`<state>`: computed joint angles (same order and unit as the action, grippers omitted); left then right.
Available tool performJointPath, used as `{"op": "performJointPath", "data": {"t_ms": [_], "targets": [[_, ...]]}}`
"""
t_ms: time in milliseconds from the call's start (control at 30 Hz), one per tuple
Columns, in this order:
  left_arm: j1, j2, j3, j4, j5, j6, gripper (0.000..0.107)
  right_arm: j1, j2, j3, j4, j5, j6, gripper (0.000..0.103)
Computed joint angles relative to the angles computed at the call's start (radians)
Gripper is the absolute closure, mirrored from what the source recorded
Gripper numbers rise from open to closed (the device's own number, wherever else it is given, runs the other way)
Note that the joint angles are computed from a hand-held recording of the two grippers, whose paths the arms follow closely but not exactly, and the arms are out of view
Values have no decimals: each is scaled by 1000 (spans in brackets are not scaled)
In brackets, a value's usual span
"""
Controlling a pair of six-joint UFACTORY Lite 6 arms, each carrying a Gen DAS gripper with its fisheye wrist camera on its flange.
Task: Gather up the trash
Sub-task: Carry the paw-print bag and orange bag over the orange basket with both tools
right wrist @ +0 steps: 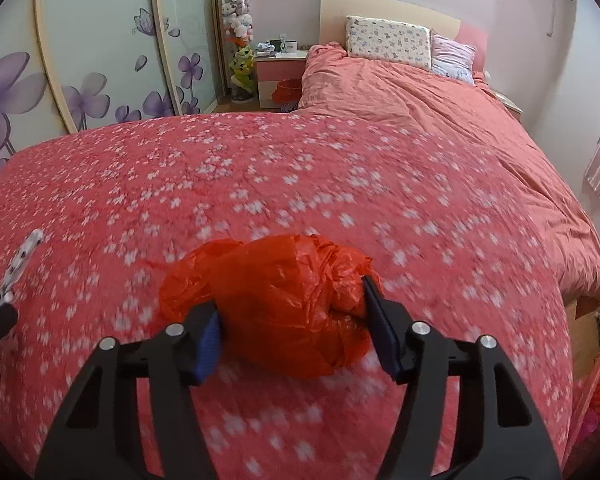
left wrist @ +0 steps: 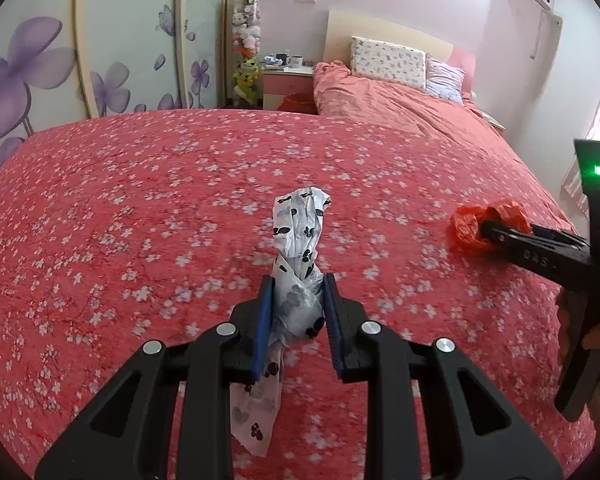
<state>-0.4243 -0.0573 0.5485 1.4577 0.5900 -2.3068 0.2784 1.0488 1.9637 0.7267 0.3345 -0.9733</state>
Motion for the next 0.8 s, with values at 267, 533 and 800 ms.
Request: {"op": "performJointPath", "data": {"t_ms": [267, 533, 800], "targets": [[-134, 34, 91, -103, 67, 67, 82, -167, -245, -356, 426, 26, -466, 42], [-293, 137, 283, -214, 162, 158, 82, -342, -464, -623, 673, 73, -816, 42], [-399, 279, 507, -264, 212, 250, 82, -506, -561, -712, 675, 169, -872, 42]]}}
